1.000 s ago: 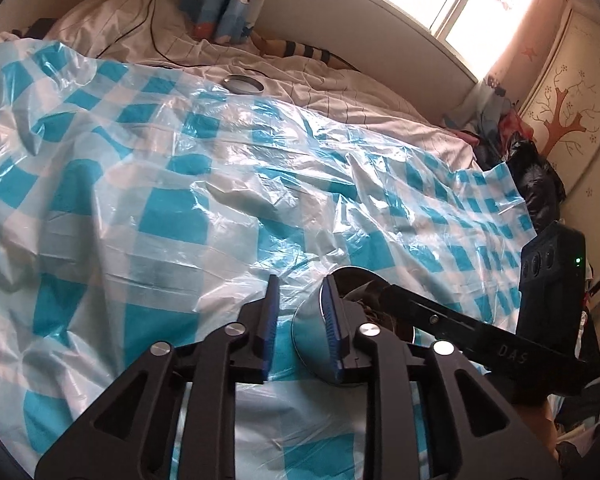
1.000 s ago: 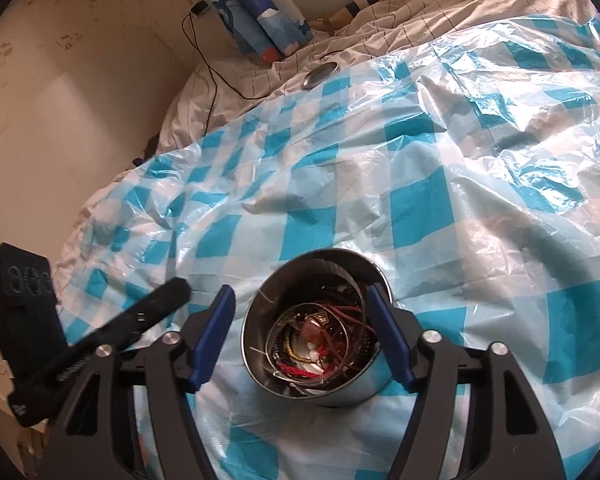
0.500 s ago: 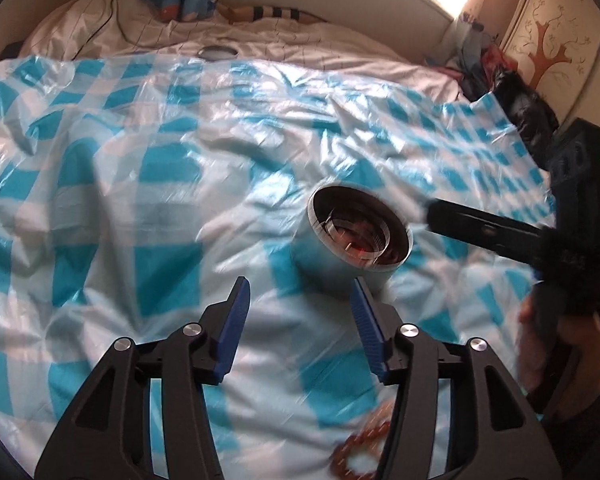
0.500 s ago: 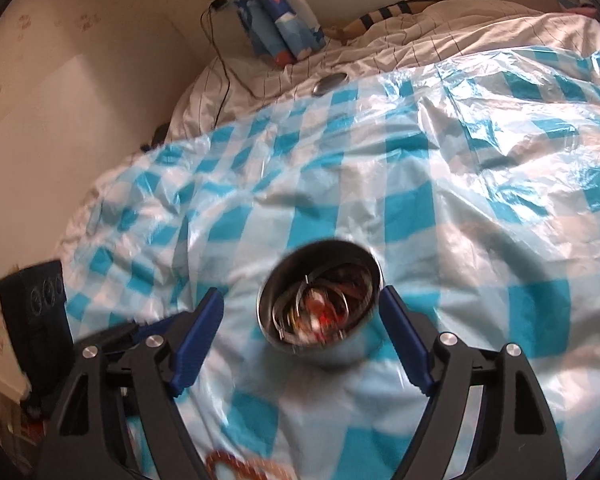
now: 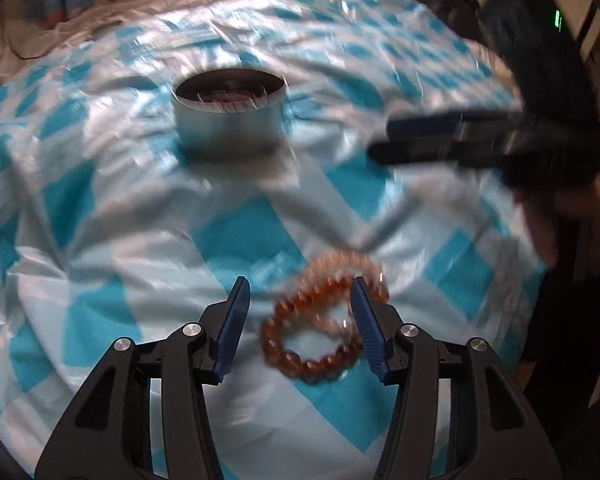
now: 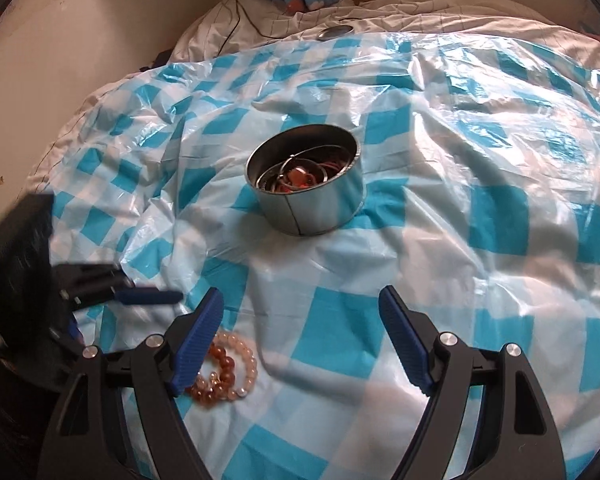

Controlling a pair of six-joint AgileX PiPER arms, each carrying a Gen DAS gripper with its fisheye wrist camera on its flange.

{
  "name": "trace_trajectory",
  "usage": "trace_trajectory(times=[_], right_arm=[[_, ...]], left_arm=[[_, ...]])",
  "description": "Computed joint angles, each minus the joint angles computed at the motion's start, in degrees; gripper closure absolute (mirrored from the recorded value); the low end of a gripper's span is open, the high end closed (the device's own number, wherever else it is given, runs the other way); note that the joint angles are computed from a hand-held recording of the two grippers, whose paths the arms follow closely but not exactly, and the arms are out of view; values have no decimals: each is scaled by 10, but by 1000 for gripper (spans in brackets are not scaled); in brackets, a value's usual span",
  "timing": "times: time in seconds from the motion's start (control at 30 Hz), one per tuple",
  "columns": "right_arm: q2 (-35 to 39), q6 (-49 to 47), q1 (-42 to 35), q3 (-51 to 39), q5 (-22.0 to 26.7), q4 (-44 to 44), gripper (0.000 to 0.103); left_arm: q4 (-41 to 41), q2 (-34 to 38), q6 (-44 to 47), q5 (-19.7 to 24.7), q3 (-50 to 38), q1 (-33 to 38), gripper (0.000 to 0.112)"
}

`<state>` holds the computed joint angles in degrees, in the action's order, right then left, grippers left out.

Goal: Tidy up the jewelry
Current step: 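Move both open tools to the amber bead and pearl bracelets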

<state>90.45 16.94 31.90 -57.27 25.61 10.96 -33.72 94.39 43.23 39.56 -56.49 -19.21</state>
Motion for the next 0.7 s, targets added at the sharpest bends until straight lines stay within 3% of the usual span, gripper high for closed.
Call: trace_trajectory(times=[0.2,0.37,0.47,0.57,0.7], right_arm=[[-19,0,-1,-1,11,9,26],[5,18,23,-25,29,-18,26],[18,69,43,-37,45,-80,26],[30,134,62,-46,69,-164,26],[54,124,73,-53,81,-171,26]], left_arm=[[-4,-18,35,22,26,26,74],[-10,-27,42,-4,52,23,102],[15,-33,8,-19,53,-3,102],[24,-44,-16,-25,48,17,103],[47,-44,-61,-40,37,68,103]])
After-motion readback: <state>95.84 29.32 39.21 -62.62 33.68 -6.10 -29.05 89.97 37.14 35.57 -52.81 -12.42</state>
